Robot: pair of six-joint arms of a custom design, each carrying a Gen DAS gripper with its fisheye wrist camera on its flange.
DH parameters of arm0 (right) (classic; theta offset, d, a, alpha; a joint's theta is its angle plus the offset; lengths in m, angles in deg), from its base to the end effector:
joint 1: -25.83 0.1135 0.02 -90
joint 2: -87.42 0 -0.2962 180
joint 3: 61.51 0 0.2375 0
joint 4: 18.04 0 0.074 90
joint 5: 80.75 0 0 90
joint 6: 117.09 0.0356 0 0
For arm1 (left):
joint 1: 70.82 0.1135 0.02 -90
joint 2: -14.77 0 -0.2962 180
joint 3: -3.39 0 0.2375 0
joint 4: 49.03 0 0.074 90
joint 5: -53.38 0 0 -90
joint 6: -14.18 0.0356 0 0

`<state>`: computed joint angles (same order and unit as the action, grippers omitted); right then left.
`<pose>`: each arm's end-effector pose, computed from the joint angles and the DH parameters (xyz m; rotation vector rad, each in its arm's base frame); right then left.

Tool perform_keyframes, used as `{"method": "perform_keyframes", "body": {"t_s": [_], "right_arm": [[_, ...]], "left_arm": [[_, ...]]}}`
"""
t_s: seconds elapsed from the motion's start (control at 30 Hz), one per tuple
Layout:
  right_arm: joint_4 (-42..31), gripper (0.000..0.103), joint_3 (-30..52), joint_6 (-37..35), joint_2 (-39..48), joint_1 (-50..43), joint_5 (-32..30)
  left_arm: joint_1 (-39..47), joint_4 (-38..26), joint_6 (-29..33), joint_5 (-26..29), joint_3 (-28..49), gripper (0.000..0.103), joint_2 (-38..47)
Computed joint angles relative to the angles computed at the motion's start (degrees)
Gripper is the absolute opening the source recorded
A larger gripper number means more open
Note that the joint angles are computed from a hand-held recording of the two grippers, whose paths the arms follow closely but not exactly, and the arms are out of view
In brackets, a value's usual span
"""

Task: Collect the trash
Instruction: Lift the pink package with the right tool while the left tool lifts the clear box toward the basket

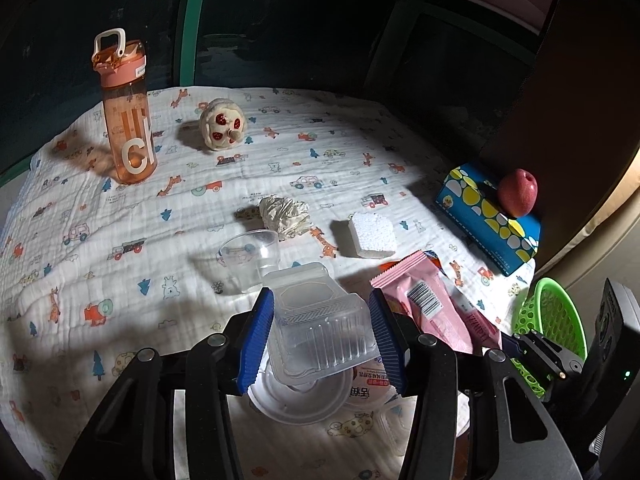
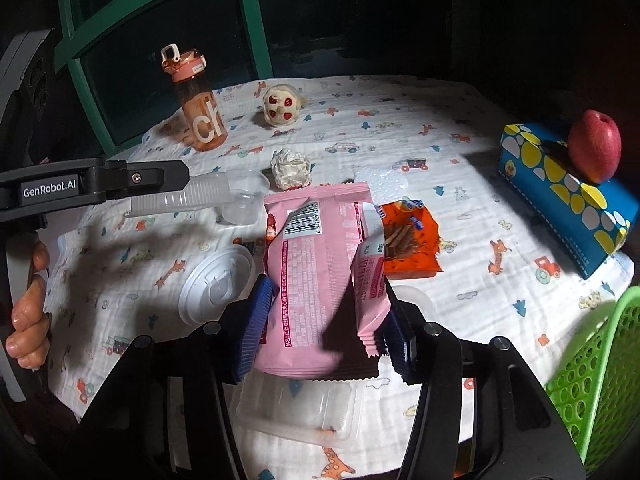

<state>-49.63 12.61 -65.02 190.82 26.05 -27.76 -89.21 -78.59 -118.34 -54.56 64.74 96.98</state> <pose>0.3456 0.0228 0.1960 -0.9842 2.2060 0.5601 0.2602 -0.0749 0.2393 -0.6331 2.3117 -0.1108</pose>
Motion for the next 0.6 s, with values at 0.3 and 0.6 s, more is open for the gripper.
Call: {"method": "perform_keyframes", "body": {"t_s": [0.3, 0.6], "right_arm": [[-2.5, 0.052, 3.6, 2.6, -0.4, -2.2, -4.4], [-5.1, 0.052, 5.8, 2.6, -2.6, -9.1, -8.1]], "left_arm": [[-1.1, -1.6, -0.2, -1.0, 1.2, 0.048, -0.9], [-4.7, -2.1, 0.4, -1.2, 5.3, 0.048, 1.5]]}}
